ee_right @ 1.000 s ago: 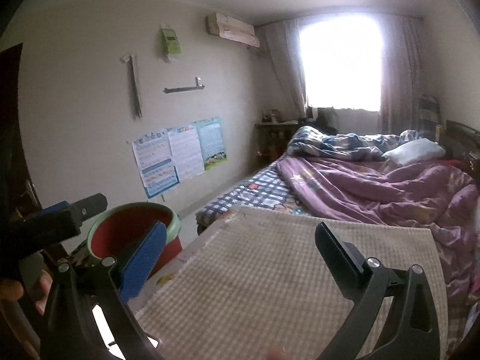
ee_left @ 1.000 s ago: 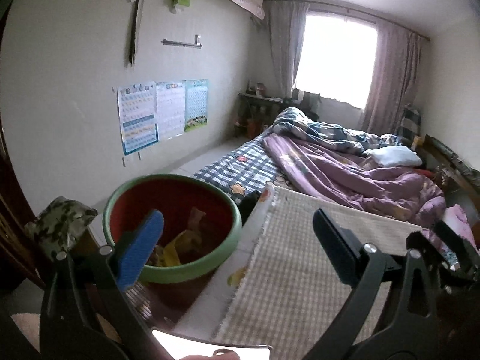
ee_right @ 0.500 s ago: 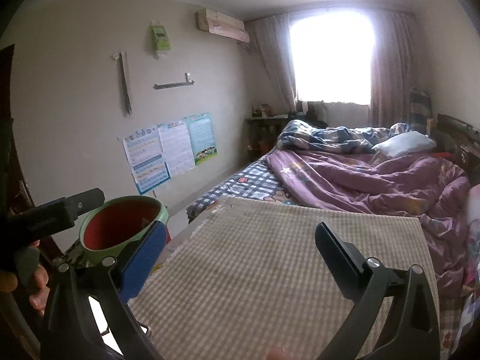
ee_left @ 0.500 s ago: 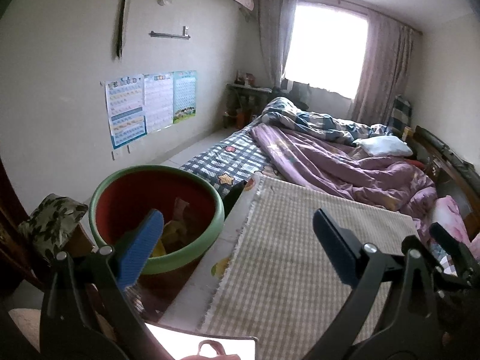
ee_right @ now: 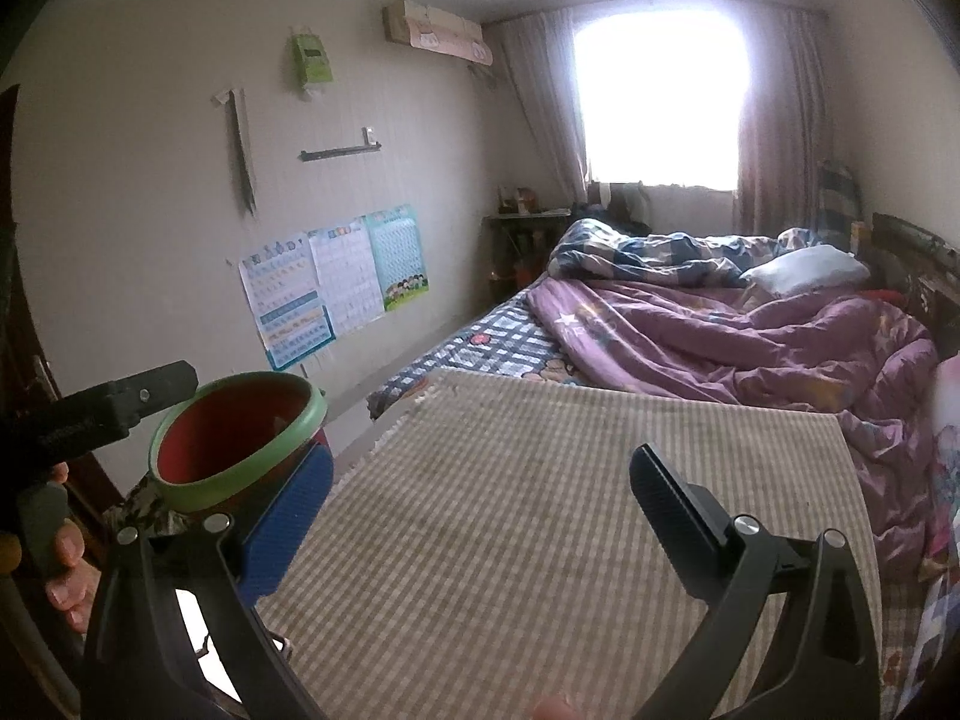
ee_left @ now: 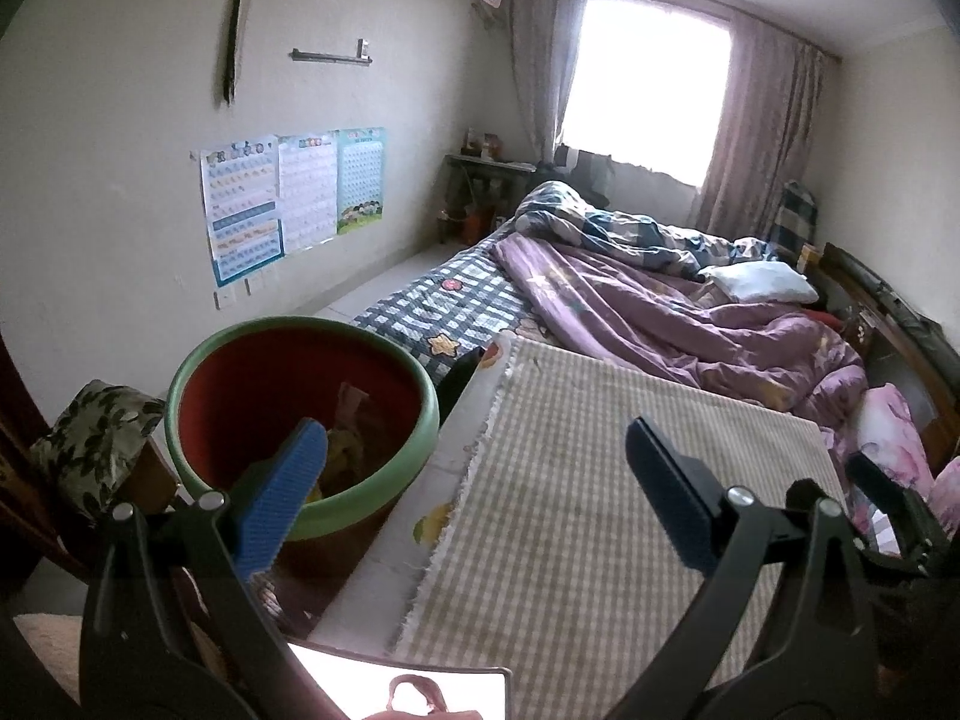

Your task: Collect trash

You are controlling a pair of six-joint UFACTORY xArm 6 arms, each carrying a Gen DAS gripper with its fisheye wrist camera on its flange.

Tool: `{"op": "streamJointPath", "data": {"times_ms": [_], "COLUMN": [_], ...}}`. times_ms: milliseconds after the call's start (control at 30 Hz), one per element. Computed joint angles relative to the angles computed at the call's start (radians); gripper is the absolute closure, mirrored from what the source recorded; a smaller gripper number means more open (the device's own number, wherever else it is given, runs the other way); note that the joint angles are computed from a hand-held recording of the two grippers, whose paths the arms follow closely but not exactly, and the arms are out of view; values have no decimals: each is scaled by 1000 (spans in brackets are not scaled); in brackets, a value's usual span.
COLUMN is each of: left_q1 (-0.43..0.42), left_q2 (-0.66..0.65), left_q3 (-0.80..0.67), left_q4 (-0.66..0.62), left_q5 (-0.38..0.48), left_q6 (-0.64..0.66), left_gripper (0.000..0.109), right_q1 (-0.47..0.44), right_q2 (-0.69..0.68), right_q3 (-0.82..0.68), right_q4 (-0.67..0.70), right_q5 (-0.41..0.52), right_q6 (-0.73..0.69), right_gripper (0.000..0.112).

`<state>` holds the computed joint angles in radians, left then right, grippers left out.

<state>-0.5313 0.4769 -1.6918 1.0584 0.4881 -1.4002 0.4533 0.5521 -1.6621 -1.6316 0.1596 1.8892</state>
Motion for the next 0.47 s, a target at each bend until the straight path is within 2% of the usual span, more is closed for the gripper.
{"op": "streamJointPath", "data": {"times_ms": [100, 267, 333, 467], "left_q1": [5, 19, 39, 99], "left_q2": [-3, -10, -28, -113], "left_q3": [14, 29, 50, 154], "left_q4": [-11, -14, -5, 60], "left_q5": [-14, -16, -9, 22], "left_q6": [4, 7, -2, -114], "left_gripper": [11, 11, 11, 11], "right_q1": [-2, -11, -20, -59], "right_q2": [8, 43, 48, 50], "right_q3": [6, 26, 47, 81], "right_q4": [68, 386, 503, 587], "right_q5": [1, 14, 69, 200], "right_q6": [-57, -338, -427, -470], "right_gripper": [16, 16, 16, 16]}}
